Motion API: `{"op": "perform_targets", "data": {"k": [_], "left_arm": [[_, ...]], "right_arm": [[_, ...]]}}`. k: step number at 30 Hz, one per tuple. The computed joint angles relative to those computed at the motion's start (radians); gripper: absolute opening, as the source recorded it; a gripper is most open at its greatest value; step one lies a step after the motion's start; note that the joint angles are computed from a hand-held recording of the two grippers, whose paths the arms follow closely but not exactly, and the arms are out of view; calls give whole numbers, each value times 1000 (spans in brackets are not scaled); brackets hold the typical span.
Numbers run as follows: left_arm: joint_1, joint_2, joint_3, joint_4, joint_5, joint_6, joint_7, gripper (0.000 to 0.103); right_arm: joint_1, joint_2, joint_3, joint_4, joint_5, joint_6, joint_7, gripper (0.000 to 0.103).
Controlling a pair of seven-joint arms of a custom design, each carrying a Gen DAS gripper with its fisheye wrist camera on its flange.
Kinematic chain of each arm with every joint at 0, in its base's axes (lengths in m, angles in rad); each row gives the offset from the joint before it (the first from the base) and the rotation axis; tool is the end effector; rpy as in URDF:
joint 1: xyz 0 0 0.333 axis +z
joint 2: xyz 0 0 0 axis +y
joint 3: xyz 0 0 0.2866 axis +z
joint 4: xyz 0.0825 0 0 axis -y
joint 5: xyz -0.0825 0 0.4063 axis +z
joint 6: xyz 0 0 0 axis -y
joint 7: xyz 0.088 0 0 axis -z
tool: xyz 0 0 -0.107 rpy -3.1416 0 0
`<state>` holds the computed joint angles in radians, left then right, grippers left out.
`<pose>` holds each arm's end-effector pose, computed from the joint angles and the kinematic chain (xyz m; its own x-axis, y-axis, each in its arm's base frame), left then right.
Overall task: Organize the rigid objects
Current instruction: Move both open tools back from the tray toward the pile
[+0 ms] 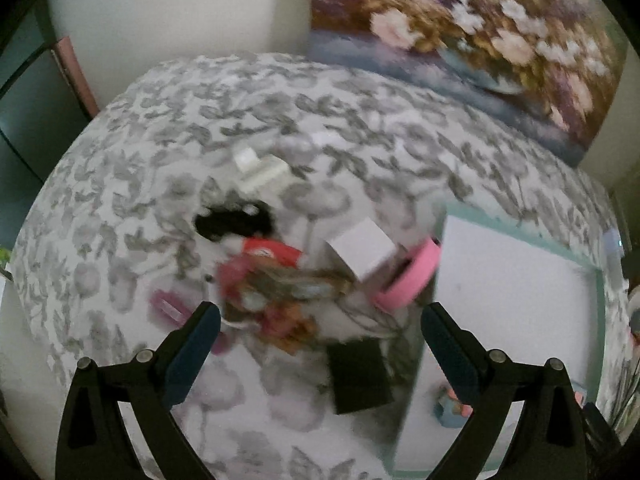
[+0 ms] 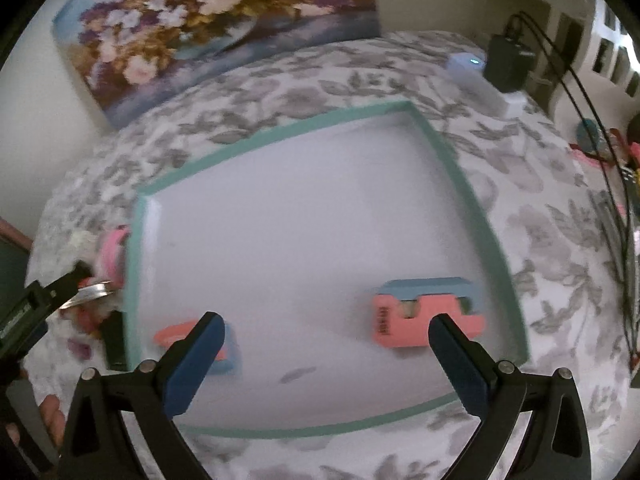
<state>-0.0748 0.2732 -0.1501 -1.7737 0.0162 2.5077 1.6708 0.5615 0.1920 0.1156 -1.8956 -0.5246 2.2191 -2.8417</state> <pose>0.6662 -0.1451 0.4190 -0.3109 -0.9503 -0.0189 -0.8472 0.2861 -0.4477 0.5049 0.3822 0.3792 -0.7482 -0.6362 -0.1884 -0.5427 0.7502 -0.3778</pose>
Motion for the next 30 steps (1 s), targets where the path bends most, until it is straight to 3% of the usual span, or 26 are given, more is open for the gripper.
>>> {"op": "perform_targets", "data": {"k": [15,22,30], "left_arm": [[78,66,53,159,40,-69,-13,100],[121,121,59,232,13,-114,18,100],[149,224,57,341,-7,-238,57,100]], "right_arm": [[70,244,-50,369,-17,-14,-114,103],[108,448,-85,659,58,-40,-264,103],[147,721,-125,1059,176,-131,-458,103]]}}
